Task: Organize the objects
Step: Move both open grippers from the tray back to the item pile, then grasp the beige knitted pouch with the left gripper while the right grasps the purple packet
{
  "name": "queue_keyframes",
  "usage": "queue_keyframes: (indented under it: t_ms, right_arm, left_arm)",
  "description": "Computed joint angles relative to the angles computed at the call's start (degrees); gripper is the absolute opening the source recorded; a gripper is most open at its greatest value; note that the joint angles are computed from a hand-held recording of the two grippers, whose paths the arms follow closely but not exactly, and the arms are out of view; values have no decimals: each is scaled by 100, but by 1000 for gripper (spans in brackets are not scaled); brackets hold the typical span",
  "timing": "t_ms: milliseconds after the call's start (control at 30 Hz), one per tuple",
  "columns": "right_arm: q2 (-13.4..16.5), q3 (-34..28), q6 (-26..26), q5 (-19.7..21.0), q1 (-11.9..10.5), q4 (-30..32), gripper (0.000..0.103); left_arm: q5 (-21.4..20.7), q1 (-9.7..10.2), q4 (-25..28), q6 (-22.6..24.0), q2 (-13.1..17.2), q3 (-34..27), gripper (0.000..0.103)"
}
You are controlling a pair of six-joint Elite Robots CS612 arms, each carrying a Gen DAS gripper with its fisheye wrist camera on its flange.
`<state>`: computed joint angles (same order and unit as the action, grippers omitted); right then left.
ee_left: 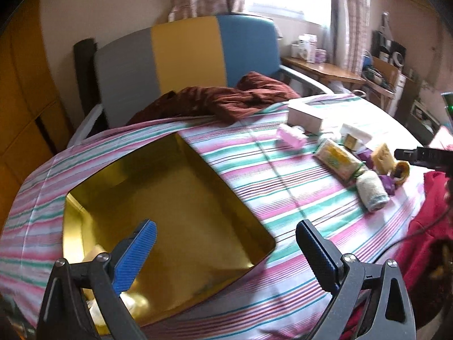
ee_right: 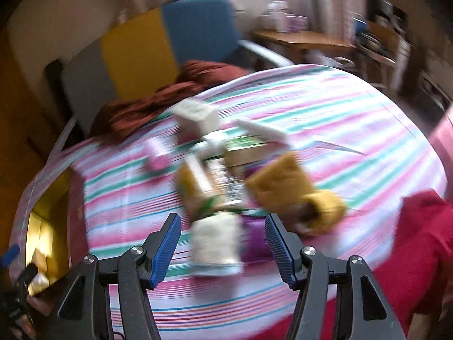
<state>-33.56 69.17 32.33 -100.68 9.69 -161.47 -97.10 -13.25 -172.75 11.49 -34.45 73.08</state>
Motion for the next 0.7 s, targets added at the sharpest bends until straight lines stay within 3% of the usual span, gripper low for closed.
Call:
queue_keyframes:
  t_ms: [167,267,533,700]
  right_arm:
    - [-249,467,450,-156,-168,-95,62]
    - [-332,668,598,-39,-245,-219,62]
    - [-233,637,488,397,-303,-238,62]
    - [-194,640,515,668,-355,-304,62]
  left_arm:
    - [-415,-120,300,250,70,-202,99]
    - [-719,-225,562,467,163,-394,98]
    - [-1540,-474,1849,823,499,-1066,89]
    - [-1784,-602,2421,790,718,-1450,88]
